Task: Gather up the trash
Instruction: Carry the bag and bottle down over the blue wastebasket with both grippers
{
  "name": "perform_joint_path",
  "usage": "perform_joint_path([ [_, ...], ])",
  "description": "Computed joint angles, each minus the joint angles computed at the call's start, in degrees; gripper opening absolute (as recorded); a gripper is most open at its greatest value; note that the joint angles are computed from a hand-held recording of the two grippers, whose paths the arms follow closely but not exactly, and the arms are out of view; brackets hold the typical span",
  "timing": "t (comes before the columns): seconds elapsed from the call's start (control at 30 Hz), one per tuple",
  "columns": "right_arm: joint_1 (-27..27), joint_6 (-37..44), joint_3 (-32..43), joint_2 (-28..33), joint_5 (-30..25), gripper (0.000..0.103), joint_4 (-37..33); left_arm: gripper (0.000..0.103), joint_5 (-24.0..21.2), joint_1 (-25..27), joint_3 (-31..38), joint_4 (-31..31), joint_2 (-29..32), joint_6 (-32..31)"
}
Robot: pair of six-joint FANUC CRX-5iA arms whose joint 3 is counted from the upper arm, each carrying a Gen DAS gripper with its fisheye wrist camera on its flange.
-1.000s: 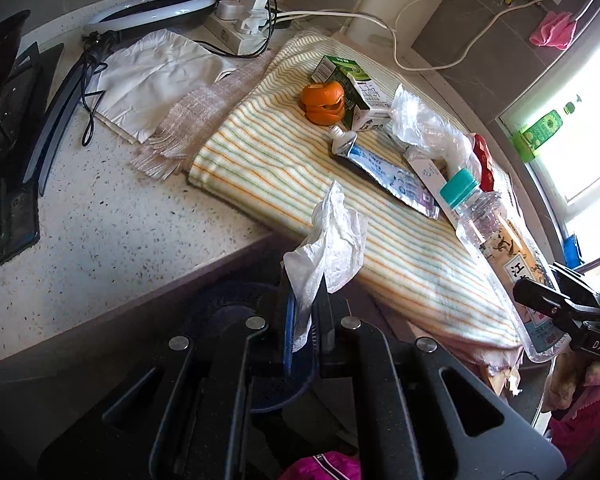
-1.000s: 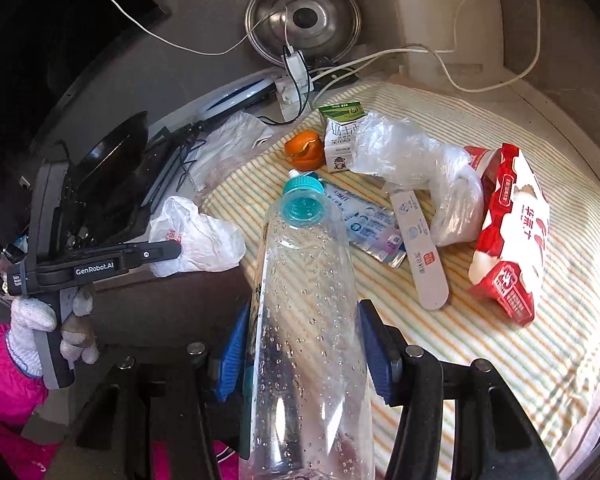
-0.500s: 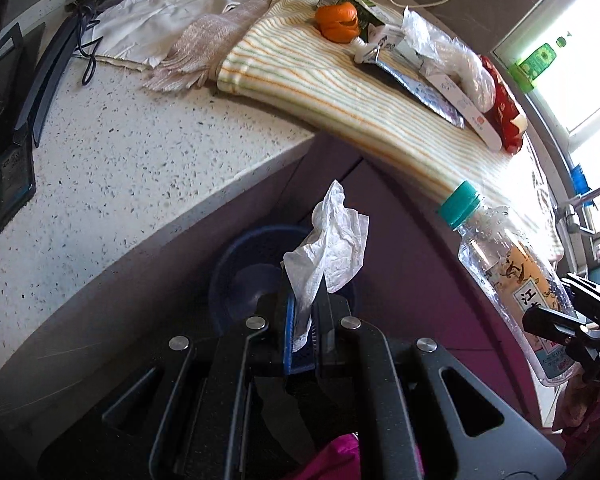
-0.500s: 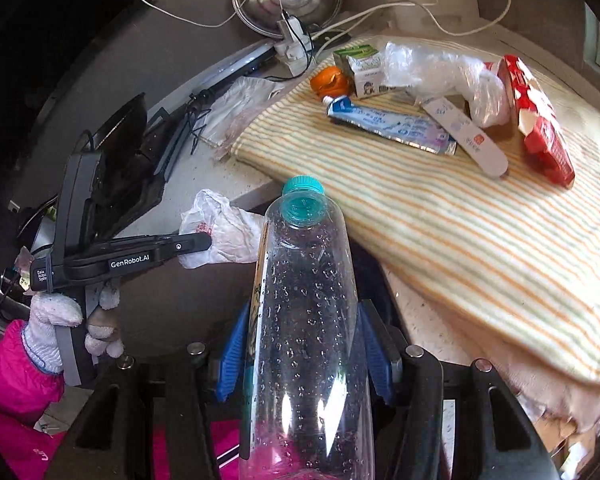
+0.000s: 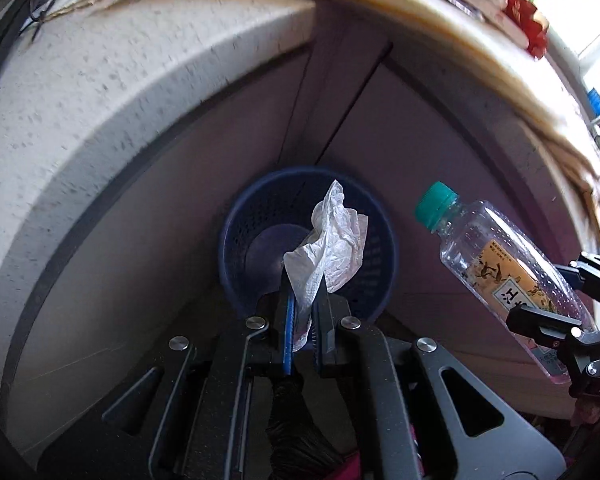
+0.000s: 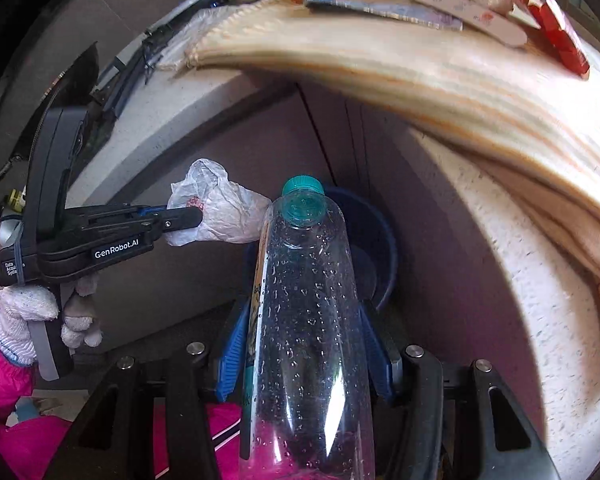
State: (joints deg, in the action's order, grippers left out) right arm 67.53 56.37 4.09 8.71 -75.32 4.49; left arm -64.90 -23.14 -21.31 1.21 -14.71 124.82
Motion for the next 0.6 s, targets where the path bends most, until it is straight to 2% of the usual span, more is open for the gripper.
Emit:
perform_joint_path([
  [0.3,-0.5,-0.6,-1.7,4.0,-0.1,0.055,-0.2,0.005,2.6,-0.8,-3.0,1.7,4.5,-2.4],
  [0.43,-1.3,-0.9,-0.6,6.9,-0.5,0.055,-0.8,0.005,3.1,-1.6,-1.8,0.9,8.0,-2.4],
  [0.6,-2.0,-1.6,0.2,9.8,-0.5,0.055,-0.9,0.005,3.9,-1.5,-2.8,1.1,9.5,-3.5],
])
